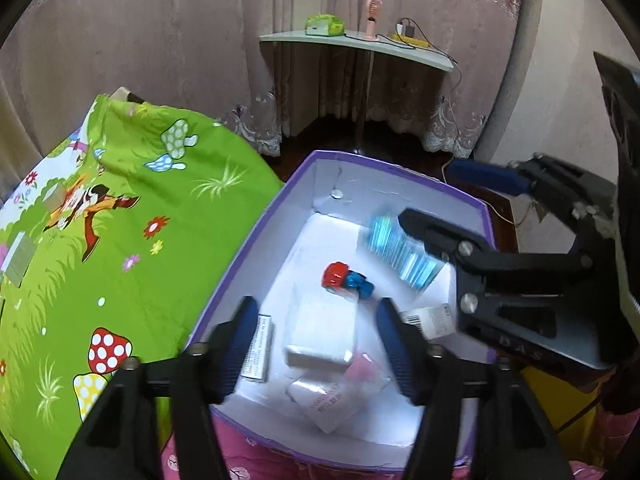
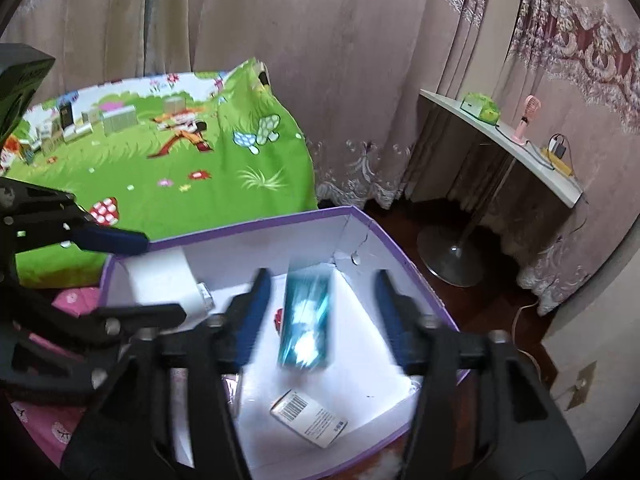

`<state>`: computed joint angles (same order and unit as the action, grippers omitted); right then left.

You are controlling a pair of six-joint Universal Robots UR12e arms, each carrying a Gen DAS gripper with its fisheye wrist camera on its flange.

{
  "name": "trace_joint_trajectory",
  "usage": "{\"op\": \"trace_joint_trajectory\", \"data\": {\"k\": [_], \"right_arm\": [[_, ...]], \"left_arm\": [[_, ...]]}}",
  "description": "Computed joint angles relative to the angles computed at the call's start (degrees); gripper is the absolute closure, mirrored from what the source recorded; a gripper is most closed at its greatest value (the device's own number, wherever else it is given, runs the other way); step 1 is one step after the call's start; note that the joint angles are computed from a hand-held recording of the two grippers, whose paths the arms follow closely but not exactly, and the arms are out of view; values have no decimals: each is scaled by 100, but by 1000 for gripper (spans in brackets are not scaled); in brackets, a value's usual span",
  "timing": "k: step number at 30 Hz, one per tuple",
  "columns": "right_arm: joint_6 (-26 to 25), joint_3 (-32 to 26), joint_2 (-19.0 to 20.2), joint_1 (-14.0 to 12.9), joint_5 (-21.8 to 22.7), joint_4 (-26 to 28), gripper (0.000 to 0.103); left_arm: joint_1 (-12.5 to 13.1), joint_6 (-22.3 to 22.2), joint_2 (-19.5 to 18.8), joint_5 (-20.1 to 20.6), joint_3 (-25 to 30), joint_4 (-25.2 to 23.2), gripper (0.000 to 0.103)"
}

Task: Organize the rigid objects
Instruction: 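Open both tools to drop the two boxes into the storage box, then move the right tool to the bed and grasp the white rectangular box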

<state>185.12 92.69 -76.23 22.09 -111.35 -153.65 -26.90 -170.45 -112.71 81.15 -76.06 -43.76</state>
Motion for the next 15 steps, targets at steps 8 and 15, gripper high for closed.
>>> {"op": "trace_joint_trajectory", "data": {"k": [8,15], "right_arm": [[-489,-654,447,201,232,384,30],[-975,-1975,1409,395,1719,1102,27]], "left_arm": [[403,-504,144,155,-426,507,34],[1193,-1552,569,1334,-1242,1140,33]]}}
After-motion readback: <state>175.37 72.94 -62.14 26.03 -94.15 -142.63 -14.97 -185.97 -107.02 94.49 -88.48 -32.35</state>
